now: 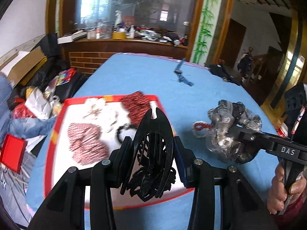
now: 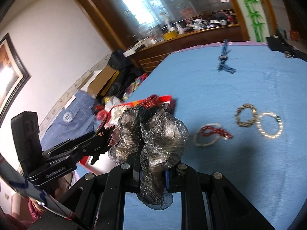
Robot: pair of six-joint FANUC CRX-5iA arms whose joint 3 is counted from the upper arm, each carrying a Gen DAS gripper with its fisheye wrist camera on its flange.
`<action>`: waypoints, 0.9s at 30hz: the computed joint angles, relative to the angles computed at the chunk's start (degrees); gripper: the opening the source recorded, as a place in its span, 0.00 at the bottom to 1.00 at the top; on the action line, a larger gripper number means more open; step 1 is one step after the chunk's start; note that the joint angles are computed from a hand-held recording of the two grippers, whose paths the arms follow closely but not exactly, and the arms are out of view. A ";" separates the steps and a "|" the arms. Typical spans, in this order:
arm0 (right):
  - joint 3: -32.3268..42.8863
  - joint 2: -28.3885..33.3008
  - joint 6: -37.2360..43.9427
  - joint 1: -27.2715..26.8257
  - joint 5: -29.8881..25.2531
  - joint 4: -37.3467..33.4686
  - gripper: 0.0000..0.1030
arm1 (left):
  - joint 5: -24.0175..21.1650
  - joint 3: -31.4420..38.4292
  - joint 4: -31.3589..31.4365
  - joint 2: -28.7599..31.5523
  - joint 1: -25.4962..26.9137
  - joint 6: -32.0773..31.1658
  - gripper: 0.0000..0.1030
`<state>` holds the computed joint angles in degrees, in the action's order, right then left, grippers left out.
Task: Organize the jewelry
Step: 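Carry the claw clip with the left gripper while the right gripper carries the sheer scrunchie to the box, then lower the sheer scrunchie into the box with the right gripper while the left gripper releases the claw clip there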
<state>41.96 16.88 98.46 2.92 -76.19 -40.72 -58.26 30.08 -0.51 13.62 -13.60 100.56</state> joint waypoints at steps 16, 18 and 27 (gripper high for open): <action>0.02 1.30 -0.01 8.50 -1.97 6.03 0.19 | 2.03 -10.94 2.74 -5.42 6.42 0.92 0.41; 0.31 1.83 -0.69 9.77 -1.92 8.02 0.20 | 2.04 -11.19 2.99 -5.20 6.61 0.65 0.41; 2.72 4.66 -2.81 12.04 -3.34 10.52 0.21 | 1.91 -11.04 5.52 -3.35 7.28 -1.36 0.41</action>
